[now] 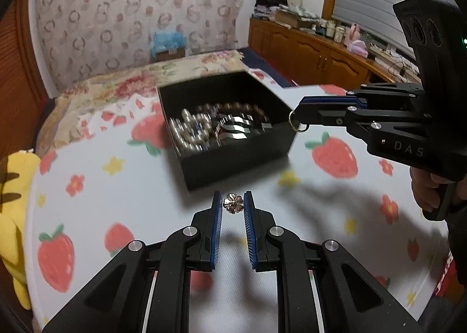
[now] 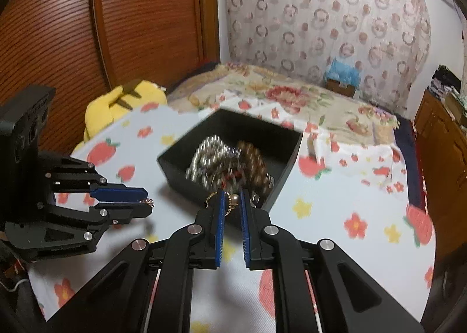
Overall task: Organize jewelry
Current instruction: 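Lower the ring and earring into the black box and open both tools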
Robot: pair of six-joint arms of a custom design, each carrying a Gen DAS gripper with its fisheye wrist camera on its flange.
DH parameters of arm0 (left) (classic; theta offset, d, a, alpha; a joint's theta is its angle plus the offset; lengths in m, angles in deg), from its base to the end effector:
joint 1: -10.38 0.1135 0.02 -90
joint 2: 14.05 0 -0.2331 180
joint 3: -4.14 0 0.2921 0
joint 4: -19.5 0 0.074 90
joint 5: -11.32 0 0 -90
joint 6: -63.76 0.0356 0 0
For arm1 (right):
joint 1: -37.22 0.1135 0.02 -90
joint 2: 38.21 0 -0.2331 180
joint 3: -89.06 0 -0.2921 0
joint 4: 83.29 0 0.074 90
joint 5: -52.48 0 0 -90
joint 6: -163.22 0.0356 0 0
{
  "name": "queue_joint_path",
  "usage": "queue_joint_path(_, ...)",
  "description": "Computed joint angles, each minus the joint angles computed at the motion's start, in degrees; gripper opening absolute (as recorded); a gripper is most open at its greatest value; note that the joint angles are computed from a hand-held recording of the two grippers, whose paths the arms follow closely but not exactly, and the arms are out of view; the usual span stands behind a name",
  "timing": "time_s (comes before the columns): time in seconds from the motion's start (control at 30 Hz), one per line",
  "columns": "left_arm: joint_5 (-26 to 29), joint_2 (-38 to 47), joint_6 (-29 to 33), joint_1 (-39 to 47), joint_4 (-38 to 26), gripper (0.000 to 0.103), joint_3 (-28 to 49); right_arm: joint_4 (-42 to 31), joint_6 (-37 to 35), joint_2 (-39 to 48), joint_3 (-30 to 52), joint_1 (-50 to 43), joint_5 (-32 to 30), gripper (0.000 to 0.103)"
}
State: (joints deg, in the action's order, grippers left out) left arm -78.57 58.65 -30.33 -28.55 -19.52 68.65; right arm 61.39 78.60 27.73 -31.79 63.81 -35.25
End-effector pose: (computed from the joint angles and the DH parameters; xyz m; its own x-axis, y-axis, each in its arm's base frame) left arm 0.2444 -0.1975 0.2140 -0.6143 0.4045 -0.6775 0.5871 0.8080 -0.0499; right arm 0.2656 0.1314 0.2183 -0.6365 -0.2138 -0.7411 -0.3629 0.9308 0.0431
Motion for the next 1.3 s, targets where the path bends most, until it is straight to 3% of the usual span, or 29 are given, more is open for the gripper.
queue_joint_path(0.37,1.66,4.4,0.3,3.5,2.13,0.014,6.16,5.39,-1.99,11.53,8.26,-4.64,-2.82,0.012)
queue_joint_path(0.6,1.73,8.37,0.54,4.61,2.7,0.014,10.1,6.81,0.38,15.45,10.24,-6.46,-5.33,0.012)
queue_joint_path(0.73,2.83,10.9,0.07,5.49,2.84,0.014,12.33,7.34,1.1,14.93,9.05,-6.69,-5.1,0.014)
queue_joint_path(0.87,2.44,12.63,-0.24,5.6,2.95,0.014,13.54,7.62,1.46,13.7,7.85,-6.69,-4.32,0.024)
queue_joint_path(1.3,-0.34,19.46,0.22,4.88,2.5,0.014,20.42,5.09,2.7,1.58,-0.51,-6.64,-2.0,0.025)
